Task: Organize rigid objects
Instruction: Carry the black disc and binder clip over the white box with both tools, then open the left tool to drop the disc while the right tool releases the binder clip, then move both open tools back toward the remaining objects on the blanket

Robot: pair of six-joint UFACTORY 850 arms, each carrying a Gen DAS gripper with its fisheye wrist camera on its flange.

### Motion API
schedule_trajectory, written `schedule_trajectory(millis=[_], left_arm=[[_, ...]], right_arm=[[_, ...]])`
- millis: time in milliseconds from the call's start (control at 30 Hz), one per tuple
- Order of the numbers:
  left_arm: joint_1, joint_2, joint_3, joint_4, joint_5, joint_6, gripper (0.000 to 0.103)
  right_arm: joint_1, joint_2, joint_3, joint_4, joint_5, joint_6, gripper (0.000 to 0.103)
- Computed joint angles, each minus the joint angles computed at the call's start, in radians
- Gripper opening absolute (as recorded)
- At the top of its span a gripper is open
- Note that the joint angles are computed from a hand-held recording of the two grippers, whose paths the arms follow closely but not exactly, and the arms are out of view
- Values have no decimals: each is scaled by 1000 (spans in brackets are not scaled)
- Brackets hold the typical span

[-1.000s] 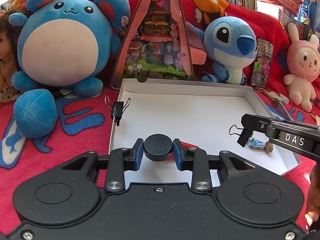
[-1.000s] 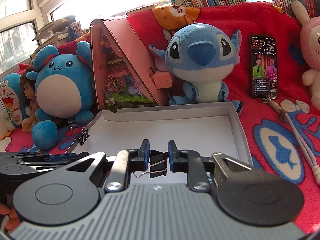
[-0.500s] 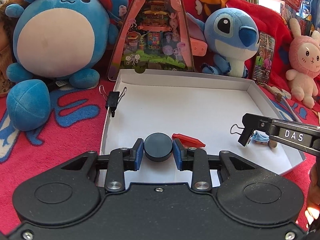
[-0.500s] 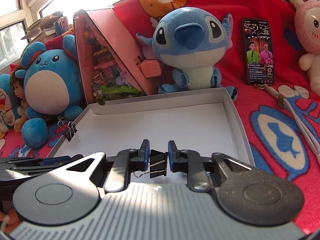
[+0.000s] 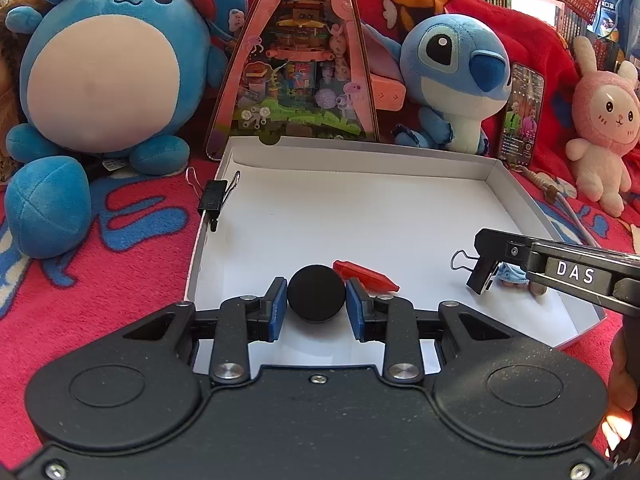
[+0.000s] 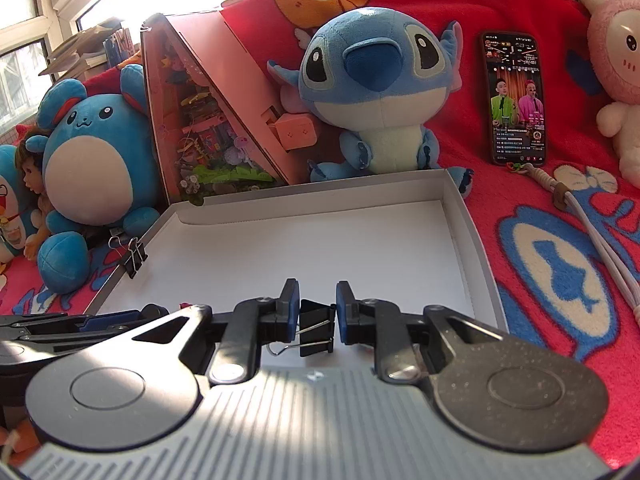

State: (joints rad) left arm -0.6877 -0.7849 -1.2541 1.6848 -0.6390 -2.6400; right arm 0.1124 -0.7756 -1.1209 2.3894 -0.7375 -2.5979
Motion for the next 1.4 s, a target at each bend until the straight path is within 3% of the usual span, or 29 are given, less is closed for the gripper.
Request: schedule_trajectory(millis=[400,600,867,1400], left_arm=[[-28,22,16,-8,-57,21,40],[-47,43,38,0,-71,17,43],[-102,80,86,38,-111,-24,48],[-232,107,149,79,-190,-104,56]], right_arm=[[-9,21,26,-22,-22,0,29],[-23,47,60,-40,-54,-16,39],[-52,102,156,-34,-125,-140,54],[-138,146,313,-75,-244,-305,68]])
